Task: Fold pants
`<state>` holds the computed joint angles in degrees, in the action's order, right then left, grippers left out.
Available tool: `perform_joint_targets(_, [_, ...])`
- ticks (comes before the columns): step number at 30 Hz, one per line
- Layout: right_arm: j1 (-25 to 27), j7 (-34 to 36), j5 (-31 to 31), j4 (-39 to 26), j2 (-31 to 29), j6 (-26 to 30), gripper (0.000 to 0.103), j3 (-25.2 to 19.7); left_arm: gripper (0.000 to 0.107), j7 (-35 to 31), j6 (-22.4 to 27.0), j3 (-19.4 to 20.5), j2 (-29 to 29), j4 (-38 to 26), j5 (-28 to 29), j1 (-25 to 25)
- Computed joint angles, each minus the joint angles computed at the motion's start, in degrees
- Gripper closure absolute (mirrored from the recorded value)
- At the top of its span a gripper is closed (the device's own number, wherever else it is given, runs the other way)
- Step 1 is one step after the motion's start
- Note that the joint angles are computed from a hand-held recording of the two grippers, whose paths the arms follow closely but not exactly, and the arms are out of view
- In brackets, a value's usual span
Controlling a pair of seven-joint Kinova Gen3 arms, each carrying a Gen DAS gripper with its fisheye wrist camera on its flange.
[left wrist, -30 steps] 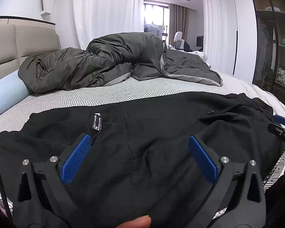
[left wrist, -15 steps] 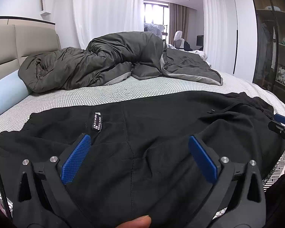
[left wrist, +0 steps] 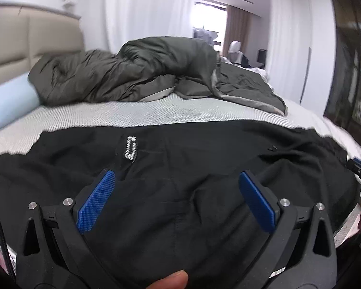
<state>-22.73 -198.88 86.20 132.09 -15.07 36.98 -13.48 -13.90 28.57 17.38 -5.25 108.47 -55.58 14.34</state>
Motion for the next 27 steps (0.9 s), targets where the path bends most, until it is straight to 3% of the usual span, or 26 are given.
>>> perform_joint_targets(3, [-2.7,5.3,-3.3,-0.7,-3.5,-1.4,0.000,6.1,0.006,-2.5,-0.8,-4.7,-2.4,0.5,7.0,1.2])
perform_joint_targets(6, [-10.1,12.3,-6.4,-1.5,-6.8,2.2,0.000,13.3,0.006,-3.7,1.2,-2.5,-5.9,1.7,10.9,-4.0])
perform_joint_targets(9, [-13.9,19.3,-9.5,-2.1,-9.3,8.8,0.000,14.6,0.006,-4.2,4.9,-3.2,-9.5,3.1,14.8,-6.8])
perform_joint_targets(13, [-6.2,28.6,-16.1,-3.0,-11.0,8.0,0.000,11.4,0.006,-5.9,9.1,-7.3,-13.4,4.9,22.3,-10.0])
perform_joint_targets(18, [7.0,34.6,-24.1,-1.7,-12.1,0.1,0.000,6.0,0.007,-15.0,6.9,-18.7,-18.2,9.3,33.2,-9.8])
perform_joint_targets(20, [11.4,35.5,-26.8,-0.7,-12.2,-1.6,0.000,2.7,0.014,-18.5,6.4,-21.3,-19.1,10.5,36.4,-10.3])
perform_joint_targets(23, [12.9,35.9,-29.5,0.3,-12.4,-2.9,0.000,1.7,0.030,-25.5,6.1,-29.2,-19.9,11.5,41.5,-5.7])
perform_joint_targets(27, [15.0,35.8,-32.5,1.8,-13.0,-6.3,0.000,1.2,0.040,-33.9,4.8,-38.3,-17.7,11.5,48.6,-0.4])
